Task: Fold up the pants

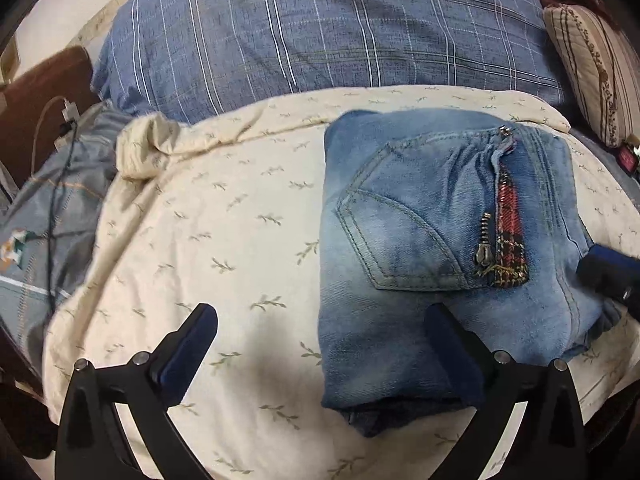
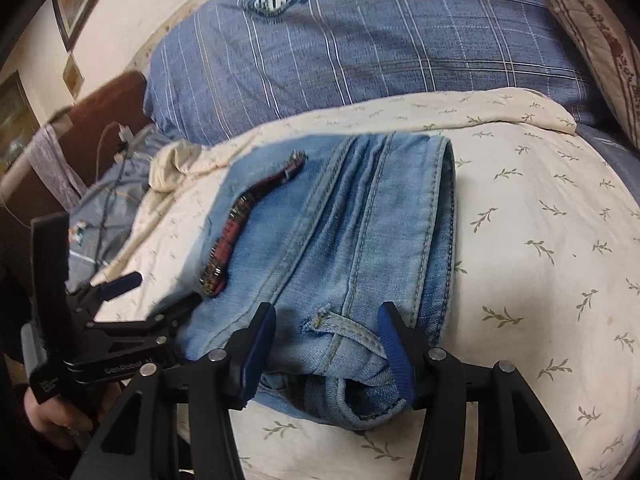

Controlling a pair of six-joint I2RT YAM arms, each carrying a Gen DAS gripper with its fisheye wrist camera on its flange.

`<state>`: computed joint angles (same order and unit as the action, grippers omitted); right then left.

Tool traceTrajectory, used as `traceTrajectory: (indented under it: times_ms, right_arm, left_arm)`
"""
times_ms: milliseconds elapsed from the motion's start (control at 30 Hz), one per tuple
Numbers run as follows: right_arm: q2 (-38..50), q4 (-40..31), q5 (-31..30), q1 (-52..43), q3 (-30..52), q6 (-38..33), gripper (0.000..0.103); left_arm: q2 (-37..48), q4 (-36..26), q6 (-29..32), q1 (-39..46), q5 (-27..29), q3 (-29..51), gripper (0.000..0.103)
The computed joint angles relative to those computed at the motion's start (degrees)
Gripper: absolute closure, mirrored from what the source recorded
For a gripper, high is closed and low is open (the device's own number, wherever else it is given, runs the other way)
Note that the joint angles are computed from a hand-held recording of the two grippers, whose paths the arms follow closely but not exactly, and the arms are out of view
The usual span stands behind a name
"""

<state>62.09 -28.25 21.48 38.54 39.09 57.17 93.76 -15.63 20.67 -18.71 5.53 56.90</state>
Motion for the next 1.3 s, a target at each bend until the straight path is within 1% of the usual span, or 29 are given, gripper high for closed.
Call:
traceTrajectory:
  times_ms: [167, 300, 400, 600, 800, 1300]
  right_arm:
    - [-4.5, 0.8, 5.5, 3.1, -0.9, 1.5, 0.046]
    - [-6.4, 1.3, 10.6, 6.1, -0.5, 2.1, 0.046]
    - [-7.3, 2.2, 13.3, 7.5, -0.4, 1.7, 0.046]
    - [-7.3, 3.9, 14.2, 7.7, -0.2, 1.5, 0.046]
    - [-7.4, 5.4, 16.3, 9.0, -0.1, 0.9, 0.046]
    - [-12.9, 0.7, 19.0, 10.0, -1.6, 3.3, 0.045]
  left_arm:
    - [-5.2, -0.3, 0.5, 1.2, 1.8, -1.2, 0.000]
    - [-8.3, -0.5, 0.7, 2.2, 3.5, -1.2, 0.000]
    - [-10.9, -1.0, 0.8, 2.8, 4.5, -1.3, 0.000]
    - [-14.7, -2.8, 1.5, 3.5, 7.1, -1.1, 0.000]
    - [-16.8, -4.1, 2.1, 3.4, 7.8, -1.1, 0.000]
    - [-15.6, -3.7, 0.8, 1.0, 4.9, -1.1, 0.000]
